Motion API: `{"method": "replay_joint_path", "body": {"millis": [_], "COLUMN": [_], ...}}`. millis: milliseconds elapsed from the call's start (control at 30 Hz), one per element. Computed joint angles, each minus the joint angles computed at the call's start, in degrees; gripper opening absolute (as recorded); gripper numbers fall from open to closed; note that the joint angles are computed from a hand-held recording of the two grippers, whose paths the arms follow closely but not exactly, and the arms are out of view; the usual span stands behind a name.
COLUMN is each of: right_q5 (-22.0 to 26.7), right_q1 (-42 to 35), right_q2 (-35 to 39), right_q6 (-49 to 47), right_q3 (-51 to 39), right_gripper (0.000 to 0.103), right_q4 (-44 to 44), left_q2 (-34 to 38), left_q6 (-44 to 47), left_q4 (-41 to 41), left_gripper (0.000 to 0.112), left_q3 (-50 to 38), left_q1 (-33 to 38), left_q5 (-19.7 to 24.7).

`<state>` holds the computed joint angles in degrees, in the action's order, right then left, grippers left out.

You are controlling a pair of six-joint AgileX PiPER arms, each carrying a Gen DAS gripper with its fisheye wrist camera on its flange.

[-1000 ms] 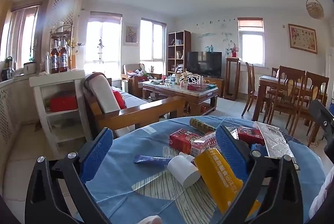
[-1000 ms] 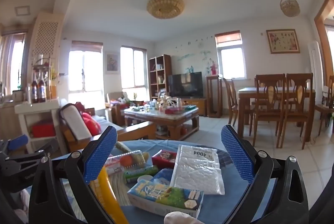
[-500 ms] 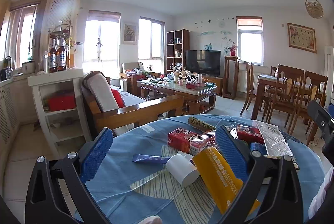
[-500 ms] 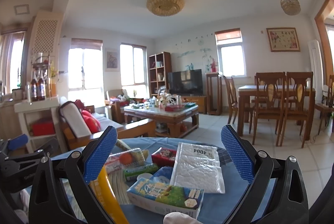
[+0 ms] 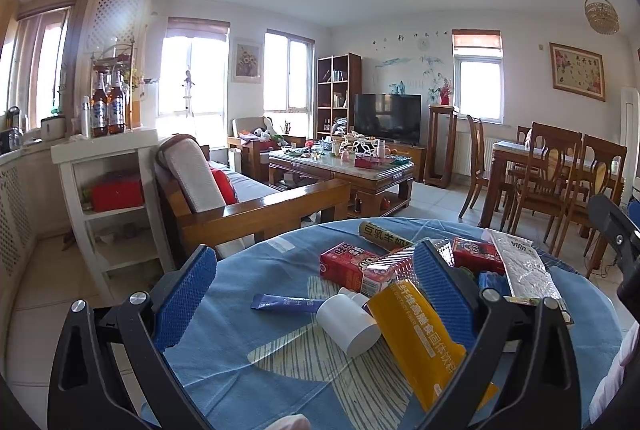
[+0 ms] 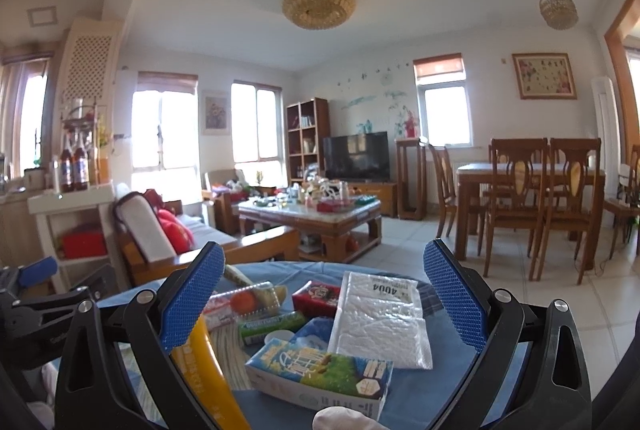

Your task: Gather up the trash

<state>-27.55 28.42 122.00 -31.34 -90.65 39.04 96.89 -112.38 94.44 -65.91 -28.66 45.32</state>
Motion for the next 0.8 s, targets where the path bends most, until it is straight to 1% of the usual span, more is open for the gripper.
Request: {"method": "replay_joint_path", "body": {"millis": [233, 300, 333, 467, 800], "right_q5": [5.93, 7.44, 7.08, 7.23, 7.57], "right_q1": [-0.72, -0.55, -0.32, -0.27, -0.66], "right_q2": [0.92, 1.34, 1.36, 1.85, 1.91], "right_q6": [-8.28, -12.57, -14.1, -14.97, -15.1], "right_q3": [-3.69, -4.84, -4.92, -5.57, -5.72], "right_gripper": [0.098, 0.098, 0.098, 0.098, 0.098], "right_q4": [8.61, 12.34, 13.56, 14.39, 14.94], "left_q2": [0.24, 0.24, 0.23, 0.44, 0.51], "left_q6": [0.52, 0.54, 0.49, 0.54, 0.42], "left_q4": [-0.41, -0.45, -0.39, -0.48, -0.5], "left_gripper": [0.098, 0.098, 0.098, 0.098, 0.098], "left_q3": [-0.45, -0.44, -0.42, -0.63, -0.68], "left_q1": [-0.13, -0.15, -0.18, -0.18, -0.25], "left_q5": [0.01, -0.01, 0.0, -0.07, -0.05]}}
